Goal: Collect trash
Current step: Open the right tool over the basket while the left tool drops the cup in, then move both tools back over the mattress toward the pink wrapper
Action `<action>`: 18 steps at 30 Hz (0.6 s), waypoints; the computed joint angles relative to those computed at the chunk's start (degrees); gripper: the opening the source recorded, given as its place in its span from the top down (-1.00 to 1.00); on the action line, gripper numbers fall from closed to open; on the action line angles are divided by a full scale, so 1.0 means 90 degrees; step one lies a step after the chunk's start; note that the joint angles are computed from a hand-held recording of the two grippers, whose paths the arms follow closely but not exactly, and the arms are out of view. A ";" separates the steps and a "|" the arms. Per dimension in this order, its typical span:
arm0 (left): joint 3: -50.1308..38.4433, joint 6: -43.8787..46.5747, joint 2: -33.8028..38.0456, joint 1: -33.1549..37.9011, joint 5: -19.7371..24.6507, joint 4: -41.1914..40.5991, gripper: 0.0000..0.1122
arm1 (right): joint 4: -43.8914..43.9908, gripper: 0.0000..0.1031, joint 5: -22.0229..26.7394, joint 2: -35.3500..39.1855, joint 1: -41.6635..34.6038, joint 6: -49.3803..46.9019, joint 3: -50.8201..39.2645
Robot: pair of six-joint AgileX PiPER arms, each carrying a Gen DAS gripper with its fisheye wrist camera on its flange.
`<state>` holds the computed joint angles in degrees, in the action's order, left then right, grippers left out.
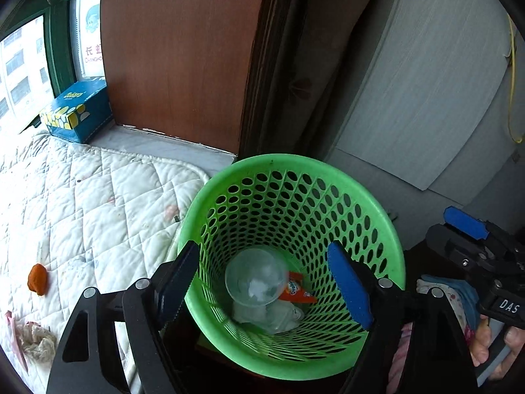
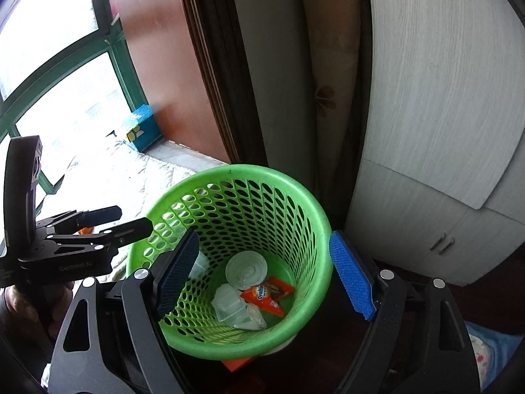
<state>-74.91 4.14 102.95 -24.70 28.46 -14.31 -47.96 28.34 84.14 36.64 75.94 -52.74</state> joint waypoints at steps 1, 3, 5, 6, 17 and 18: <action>0.0052 -0.0081 -0.0045 0.0005 -0.0010 0.0087 -0.38 | 0.0030 -0.57 -0.0018 0.0005 0.0010 -0.0022 -0.0006; 0.0209 -0.0081 -0.0181 0.0083 -0.0057 0.0084 -0.38 | 0.0014 -0.57 -0.0049 0.0015 0.0059 0.0007 -0.0028; 0.0441 -0.0214 -0.0377 0.0203 -0.0126 0.0226 -0.38 | -0.0022 -0.60 -0.0082 0.0065 0.0130 0.0038 -0.0080; 0.0569 -0.0260 -0.0488 0.0285 -0.0158 0.0273 -0.38 | -0.0037 -0.62 -0.0080 0.0108 0.0180 0.0048 -0.0128; 0.1963 -0.0908 -0.1663 0.1963 -0.0196 0.1183 -0.38 | 0.0578 -0.67 -0.0255 0.1077 0.0681 -0.0779 -0.1261; 0.2042 -0.0926 -0.1725 0.2183 -0.0191 0.1219 -0.38 | 0.0669 -0.67 -0.0269 0.1160 0.0721 -0.0897 -0.1371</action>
